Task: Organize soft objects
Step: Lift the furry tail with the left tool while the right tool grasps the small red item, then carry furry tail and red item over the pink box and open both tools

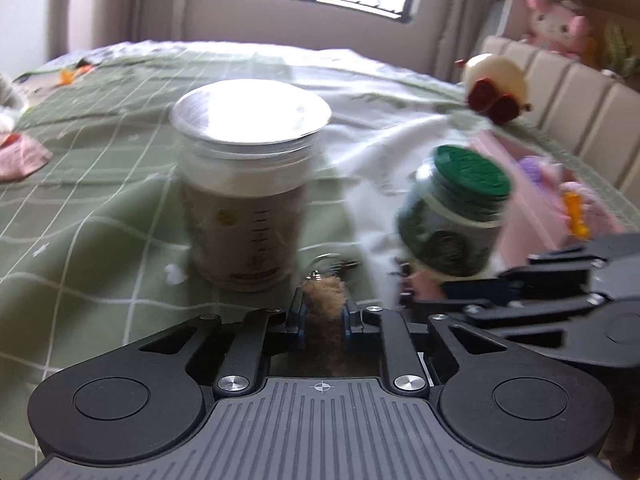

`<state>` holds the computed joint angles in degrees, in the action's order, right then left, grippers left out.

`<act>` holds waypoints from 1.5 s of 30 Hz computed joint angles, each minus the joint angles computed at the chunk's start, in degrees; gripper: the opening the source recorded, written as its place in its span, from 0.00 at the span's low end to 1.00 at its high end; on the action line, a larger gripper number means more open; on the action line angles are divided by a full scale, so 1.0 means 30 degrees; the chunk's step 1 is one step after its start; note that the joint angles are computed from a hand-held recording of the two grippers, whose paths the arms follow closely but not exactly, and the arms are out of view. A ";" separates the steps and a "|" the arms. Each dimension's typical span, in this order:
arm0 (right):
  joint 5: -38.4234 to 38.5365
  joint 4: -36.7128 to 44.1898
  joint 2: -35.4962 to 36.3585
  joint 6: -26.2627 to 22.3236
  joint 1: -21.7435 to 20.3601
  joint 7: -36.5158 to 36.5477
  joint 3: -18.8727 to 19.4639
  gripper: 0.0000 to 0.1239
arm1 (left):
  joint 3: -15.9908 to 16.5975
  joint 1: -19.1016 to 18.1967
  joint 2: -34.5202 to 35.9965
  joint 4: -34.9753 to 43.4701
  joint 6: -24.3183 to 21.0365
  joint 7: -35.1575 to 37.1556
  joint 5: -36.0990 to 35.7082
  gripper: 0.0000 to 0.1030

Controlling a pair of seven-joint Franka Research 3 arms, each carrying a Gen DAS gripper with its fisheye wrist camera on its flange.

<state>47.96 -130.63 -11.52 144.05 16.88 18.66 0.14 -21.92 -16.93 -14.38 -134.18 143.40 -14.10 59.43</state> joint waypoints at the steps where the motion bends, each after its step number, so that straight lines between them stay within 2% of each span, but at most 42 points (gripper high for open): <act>1: 0.0052 0.0233 -0.0078 -0.0384 -0.0040 0.0077 -0.0100 0.03 | -0.0090 -0.0025 -0.0051 0.0220 -0.0048 0.0104 0.0234 0.17; 6: 0.1490 0.2152 -0.0645 -0.3089 -0.0446 0.0127 -0.1004 0.03 | -0.0476 0.0184 -0.1073 0.1946 -0.1144 0.0709 0.1749 0.16; 10: 0.1913 0.4175 -0.0455 -0.3182 -0.0801 0.0449 -0.0978 0.03 | -0.0544 0.0759 -0.1067 0.4577 -0.2877 0.3687 0.2280 0.16; 12: 0.2046 0.5497 -0.0239 -0.3455 -0.0977 0.1012 -0.1035 0.03 | -0.0432 0.0955 -0.0659 0.6112 -0.3267 0.5424 0.2473 0.16; 16: 0.2544 0.7882 0.0175 -0.3696 -0.1396 0.1806 -0.1266 0.03 | -0.0742 0.1139 0.0520 0.9034 -0.4461 0.7303 0.3530 0.16; 21: 0.3138 0.9682 0.0482 -0.3371 -0.2125 0.1831 -0.1723 0.03 | -0.0998 0.0062 0.2634 1.2228 -0.6028 0.8943 0.4829 0.16; 25: 0.3368 1.0153 0.0580 -0.3316 -0.2851 0.1544 -0.2158 0.03 | -0.0767 -0.1300 0.4593 1.4446 -0.6473 0.9805 0.5479 0.16; 31: 0.3693 1.0553 0.0990 -0.3670 -0.3978 0.1415 -0.2746 0.03 | -0.0005 -0.3318 0.7520 1.7546 -0.6169 1.0809 0.5778 0.16; 36: 0.3844 1.0678 0.1476 -0.3847 -0.4807 0.1246 -0.2910 0.03 | 0.0856 -0.4563 0.9607 1.9661 -0.5110 1.1439 0.5282 0.16; 42: 0.3742 1.1213 0.2618 -0.4203 -0.5760 0.1623 -0.2830 0.03 | 0.1852 -0.5594 1.2038 2.1772 -0.3933 1.2832 0.3800 0.16; 43: 0.3697 1.1343 0.2905 -0.4342 -0.5900 0.1826 -0.2773 0.03 | 0.2058 -0.5654 1.1974 2.1460 -0.3630 1.2666 0.3605 0.16; 45: 0.3527 1.1673 0.3556 -0.4840 -0.6198 0.2462 -0.2636 0.03 | 0.2481 -0.5531 1.2241 2.1192 -0.2315 1.2270 0.3081 0.18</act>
